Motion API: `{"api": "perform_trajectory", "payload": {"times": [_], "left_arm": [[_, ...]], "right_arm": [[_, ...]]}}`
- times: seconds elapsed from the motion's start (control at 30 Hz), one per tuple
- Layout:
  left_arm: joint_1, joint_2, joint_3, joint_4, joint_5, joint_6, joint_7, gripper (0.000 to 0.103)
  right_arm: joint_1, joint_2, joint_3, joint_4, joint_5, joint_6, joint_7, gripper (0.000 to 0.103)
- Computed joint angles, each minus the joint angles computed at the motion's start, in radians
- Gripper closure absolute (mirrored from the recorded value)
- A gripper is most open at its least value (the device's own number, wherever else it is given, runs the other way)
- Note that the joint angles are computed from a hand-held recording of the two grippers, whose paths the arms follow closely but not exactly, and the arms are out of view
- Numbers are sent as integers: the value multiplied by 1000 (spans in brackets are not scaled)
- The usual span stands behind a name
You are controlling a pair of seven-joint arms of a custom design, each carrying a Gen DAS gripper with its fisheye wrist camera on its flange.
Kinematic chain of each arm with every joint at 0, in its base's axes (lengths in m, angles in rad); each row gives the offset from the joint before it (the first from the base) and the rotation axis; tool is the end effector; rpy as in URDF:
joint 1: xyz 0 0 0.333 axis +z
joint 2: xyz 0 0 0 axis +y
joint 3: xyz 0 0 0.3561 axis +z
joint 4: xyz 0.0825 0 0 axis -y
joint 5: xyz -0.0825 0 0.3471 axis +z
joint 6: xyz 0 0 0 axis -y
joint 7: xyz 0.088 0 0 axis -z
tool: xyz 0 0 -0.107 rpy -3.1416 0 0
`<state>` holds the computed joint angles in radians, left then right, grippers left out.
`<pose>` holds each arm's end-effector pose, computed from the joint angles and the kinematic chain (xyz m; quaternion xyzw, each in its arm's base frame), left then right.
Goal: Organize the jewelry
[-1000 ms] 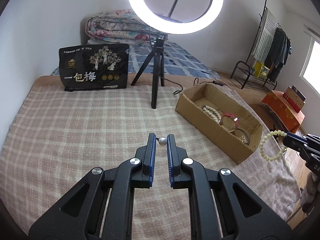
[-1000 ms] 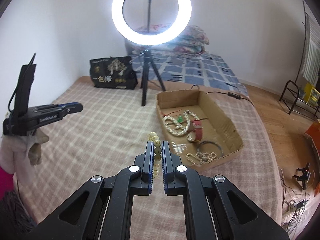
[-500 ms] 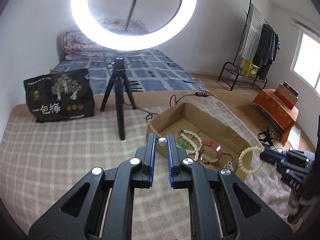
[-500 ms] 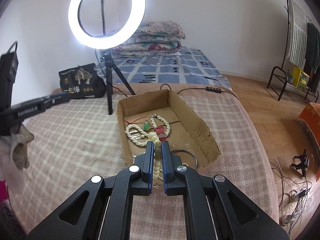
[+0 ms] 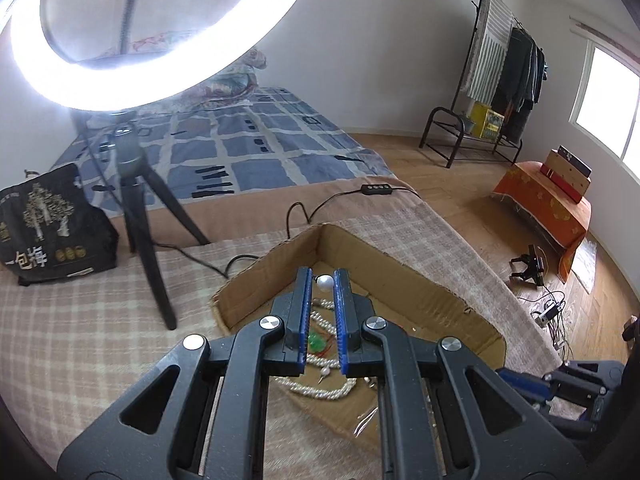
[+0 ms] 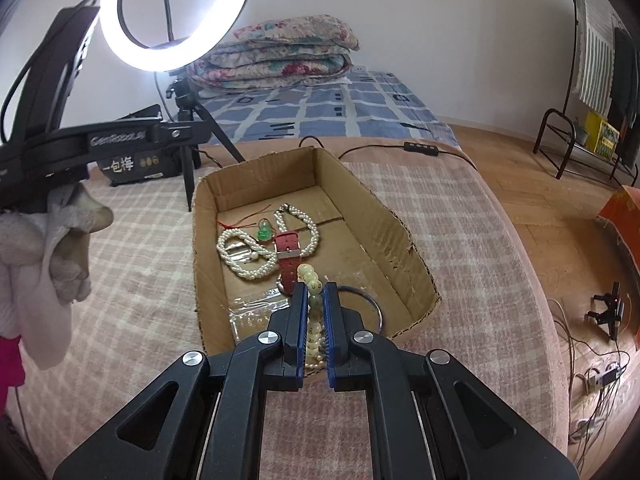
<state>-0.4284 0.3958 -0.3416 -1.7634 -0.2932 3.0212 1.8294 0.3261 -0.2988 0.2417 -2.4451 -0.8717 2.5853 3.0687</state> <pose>0.5308 -0.4290 0.5101 -0.3929 0.8100 -0.4243 0.0973 0.3536 0.2515 0.5080 -0.5651 0.7357 -0.2720 0.2557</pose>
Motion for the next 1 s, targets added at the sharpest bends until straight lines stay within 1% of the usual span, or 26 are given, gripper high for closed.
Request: {"api": "perform_trajectory", "payload": {"times": [0.1,0.27,0.53,0.67,0.7,0.73,0.77,0.8,0.83,0.87,0.9,0.93,0.97,1.0], "left_arm": [[-45,28,37,37,39,-17,-29,94],[-77,58,63,74,84,-35,-60,94],[-86,83,67,113,117,-51,-81,94],[-90,77,73,109,130,-40,-85,94],[-88,74,72,108,130,-41,-84,94],[-87,74,71,110,132,-43,-83,90],[-87,72,71,107,133,-39,-83,80],[-84,69,68,102,133,-30,-80,74],[-82,64,67,94,133,-19,-77,63],[-84,60,71,88,135,-8,-77,56],[-89,55,78,83,139,-2,-82,53],[-84,54,75,83,138,0,-79,50],[-79,48,69,78,134,4,-76,47],[-74,43,64,74,131,7,-73,46]], "right_arm": [[-2,4,-9,-8,6,17,-3,97],[-8,17,-19,-9,14,41,-18,97],[-18,38,-21,5,0,58,-21,97],[-19,47,-21,15,-8,60,-17,96],[-20,48,-17,19,-16,55,-13,91],[-19,46,-15,21,-25,53,-7,77],[-19,46,-14,23,-32,52,-1,67],[-19,45,-11,24,-42,51,10,52],[-18,43,-7,26,-52,47,20,47],[-14,44,-8,30,-48,39,15,47],[-9,45,-9,34,-41,31,5,46],[-3,47,-10,40,-32,18,-7,40],[1,47,-5,46,-29,-3,-10,37],[2,46,-3,50,-33,-13,-6,34]]}}
